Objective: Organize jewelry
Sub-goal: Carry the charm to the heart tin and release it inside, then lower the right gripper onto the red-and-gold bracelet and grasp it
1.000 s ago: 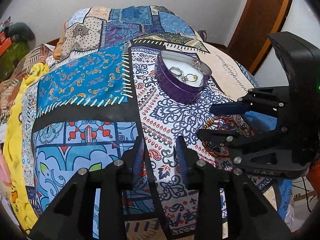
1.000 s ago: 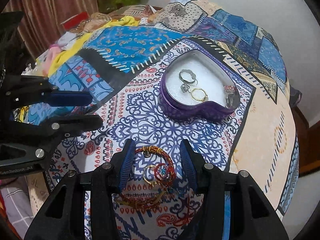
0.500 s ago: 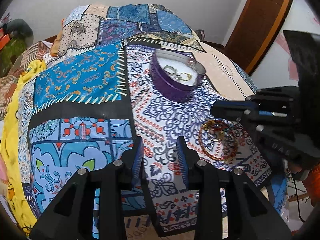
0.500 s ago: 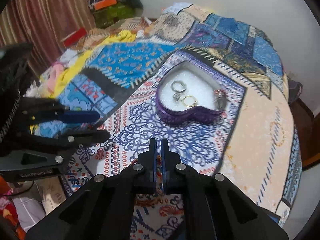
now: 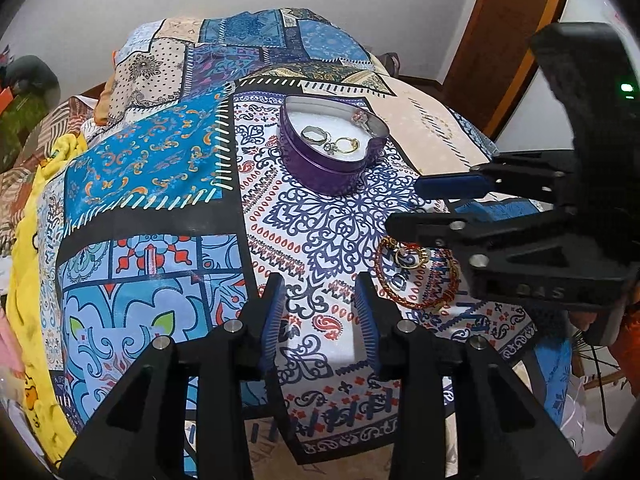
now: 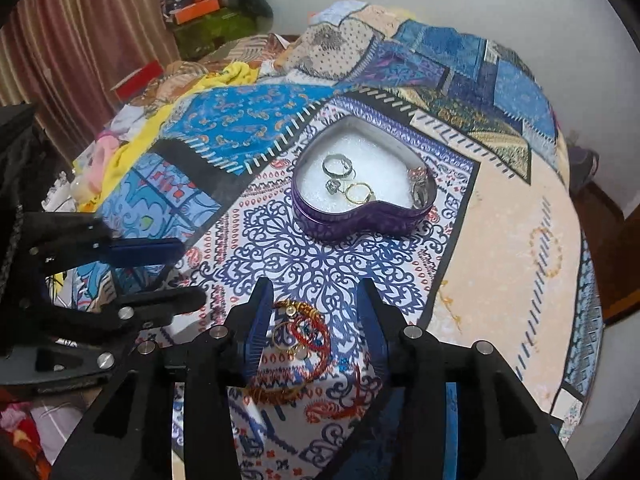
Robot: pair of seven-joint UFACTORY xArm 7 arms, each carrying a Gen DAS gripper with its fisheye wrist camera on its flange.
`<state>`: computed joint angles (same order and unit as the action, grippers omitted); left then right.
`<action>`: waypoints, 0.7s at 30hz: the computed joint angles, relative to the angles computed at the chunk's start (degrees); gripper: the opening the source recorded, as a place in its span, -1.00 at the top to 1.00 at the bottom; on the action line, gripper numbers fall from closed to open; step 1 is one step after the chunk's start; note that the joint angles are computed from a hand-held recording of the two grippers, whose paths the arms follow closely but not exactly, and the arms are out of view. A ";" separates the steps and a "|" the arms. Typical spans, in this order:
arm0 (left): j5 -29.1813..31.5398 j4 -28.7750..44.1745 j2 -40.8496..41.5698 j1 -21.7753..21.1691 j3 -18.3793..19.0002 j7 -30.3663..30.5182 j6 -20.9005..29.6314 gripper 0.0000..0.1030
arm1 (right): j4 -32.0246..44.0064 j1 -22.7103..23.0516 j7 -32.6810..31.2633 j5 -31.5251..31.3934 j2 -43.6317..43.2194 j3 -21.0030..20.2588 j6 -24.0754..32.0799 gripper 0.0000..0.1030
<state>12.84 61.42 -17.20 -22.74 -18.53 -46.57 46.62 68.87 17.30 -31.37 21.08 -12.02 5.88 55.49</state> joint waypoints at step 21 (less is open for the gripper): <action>-1.70 -1.30 -0.70 0.63 0.43 -0.09 -1.03 0.28 | -0.43 -0.45 -0.75 3.25 -1.68 -1.10 0.83 0.99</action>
<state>11.15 60.12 -17.90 -22.12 -18.09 -46.65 45.60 68.43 16.85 -32.12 24.33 -13.70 4.77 56.32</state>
